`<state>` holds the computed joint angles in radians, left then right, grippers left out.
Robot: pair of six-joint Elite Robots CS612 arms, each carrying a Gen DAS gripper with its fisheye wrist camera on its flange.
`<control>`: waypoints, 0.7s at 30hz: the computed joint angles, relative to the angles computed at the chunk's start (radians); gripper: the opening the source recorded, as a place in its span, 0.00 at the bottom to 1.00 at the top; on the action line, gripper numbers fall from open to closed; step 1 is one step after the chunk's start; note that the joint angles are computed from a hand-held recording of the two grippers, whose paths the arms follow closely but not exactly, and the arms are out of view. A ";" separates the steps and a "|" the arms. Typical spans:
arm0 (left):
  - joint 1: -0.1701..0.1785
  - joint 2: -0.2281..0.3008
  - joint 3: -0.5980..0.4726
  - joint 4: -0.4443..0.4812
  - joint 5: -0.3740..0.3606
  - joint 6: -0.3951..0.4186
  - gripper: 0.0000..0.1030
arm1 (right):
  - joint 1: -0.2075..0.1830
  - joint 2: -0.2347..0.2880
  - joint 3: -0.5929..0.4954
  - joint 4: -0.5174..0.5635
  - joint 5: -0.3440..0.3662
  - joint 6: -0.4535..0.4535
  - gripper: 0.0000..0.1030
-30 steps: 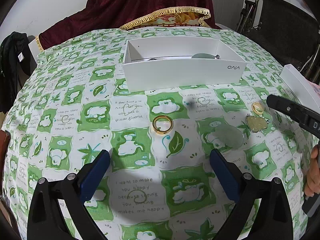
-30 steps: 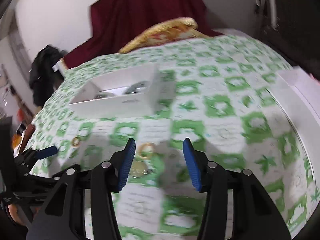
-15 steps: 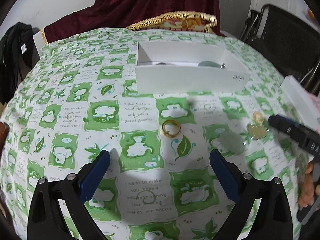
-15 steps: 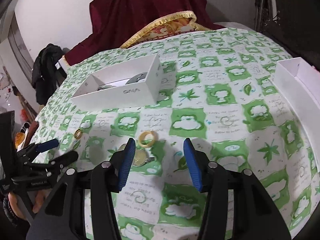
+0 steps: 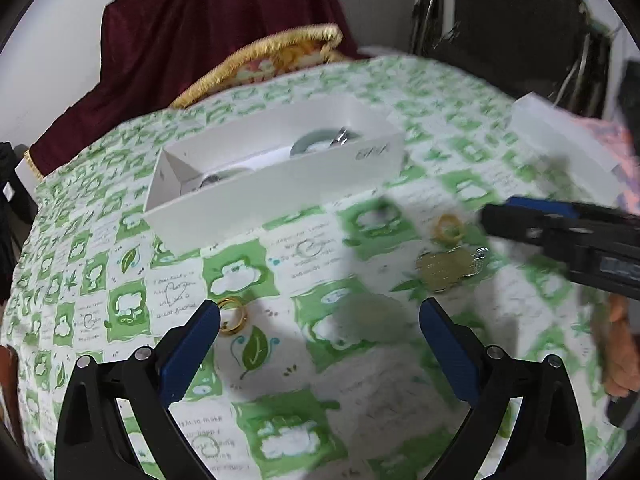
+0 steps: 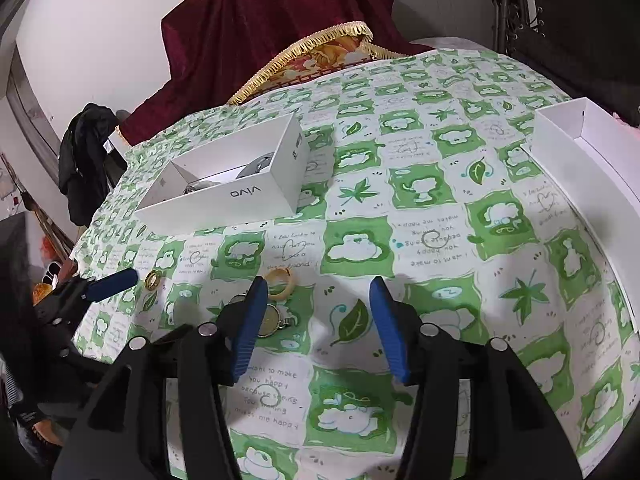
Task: Organize jewelry
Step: 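Position the left tool over the gold ring while the right tool hovers over the small gold ring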
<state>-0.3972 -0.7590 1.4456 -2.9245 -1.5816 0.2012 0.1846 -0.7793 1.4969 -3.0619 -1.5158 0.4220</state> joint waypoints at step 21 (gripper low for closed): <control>0.057 -0.036 0.086 -0.156 0.000 -0.025 0.97 | 0.006 0.000 0.004 -0.009 0.028 -0.032 0.51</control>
<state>-0.3401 -0.7948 1.5318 -3.0809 -1.5819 0.1767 0.1906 -0.7796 1.5010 -3.0710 -1.4874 0.3900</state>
